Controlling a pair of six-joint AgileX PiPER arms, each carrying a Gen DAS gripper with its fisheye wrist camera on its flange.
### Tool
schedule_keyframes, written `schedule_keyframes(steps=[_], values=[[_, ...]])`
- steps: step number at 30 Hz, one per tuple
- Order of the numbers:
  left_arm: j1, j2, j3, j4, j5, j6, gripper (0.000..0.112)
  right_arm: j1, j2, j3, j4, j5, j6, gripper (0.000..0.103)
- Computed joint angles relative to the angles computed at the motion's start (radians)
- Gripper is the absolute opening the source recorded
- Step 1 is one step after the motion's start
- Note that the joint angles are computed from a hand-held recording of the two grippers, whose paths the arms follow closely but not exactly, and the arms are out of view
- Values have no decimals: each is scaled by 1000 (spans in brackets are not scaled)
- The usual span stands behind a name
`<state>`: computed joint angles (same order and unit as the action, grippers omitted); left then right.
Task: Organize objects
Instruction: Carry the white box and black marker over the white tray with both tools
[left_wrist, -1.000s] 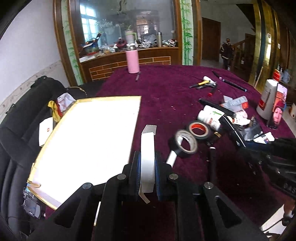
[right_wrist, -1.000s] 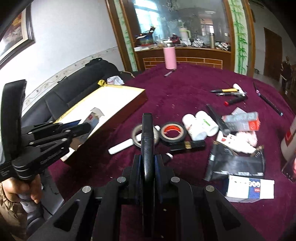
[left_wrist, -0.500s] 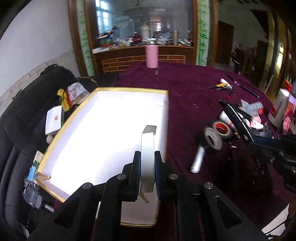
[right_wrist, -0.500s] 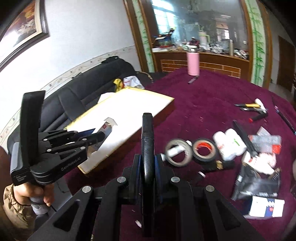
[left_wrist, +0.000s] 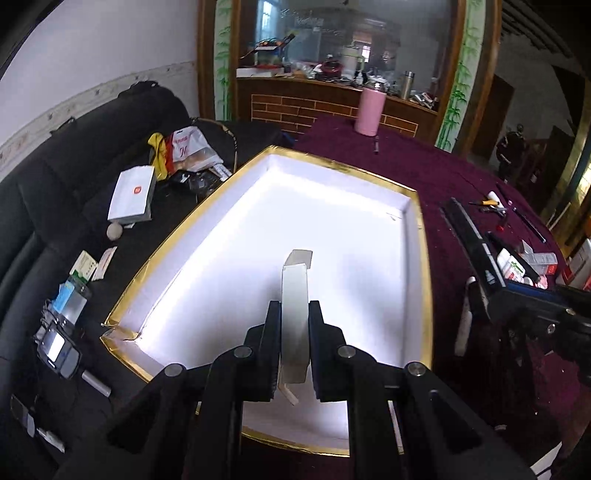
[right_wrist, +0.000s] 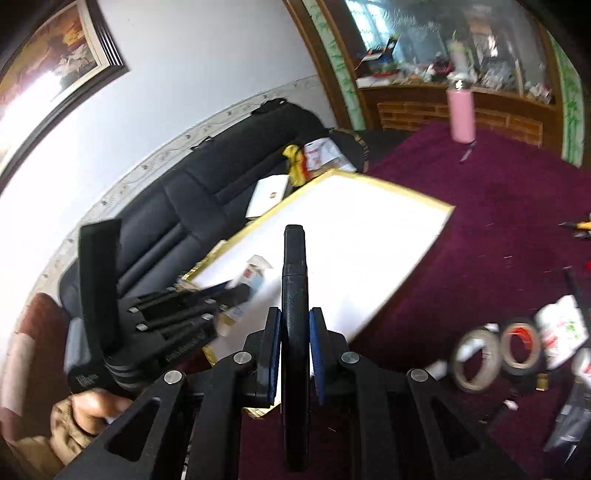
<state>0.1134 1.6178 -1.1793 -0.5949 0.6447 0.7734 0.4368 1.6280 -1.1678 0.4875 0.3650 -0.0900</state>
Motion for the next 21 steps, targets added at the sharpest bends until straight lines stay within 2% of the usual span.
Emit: schedule_keyframes(steps=[3, 8, 13, 16, 21], values=[[17, 40, -26, 7, 11, -22, 13, -22, 96, -79, 218, 54, -175, 16], [36, 86, -49, 24, 9, -55, 13, -14, 250, -202, 359, 82, -282, 16], [48, 134, -72, 55, 14, -96, 13, 15, 329, -246, 292, 66, -233, 16], [41, 118, -49, 67, -7, -96, 13, 31, 348, -242, 239, 70, -215, 16], [41, 92, -12, 77, -23, -82, 14, 57, 321, -205, 137, 62, -182, 16]])
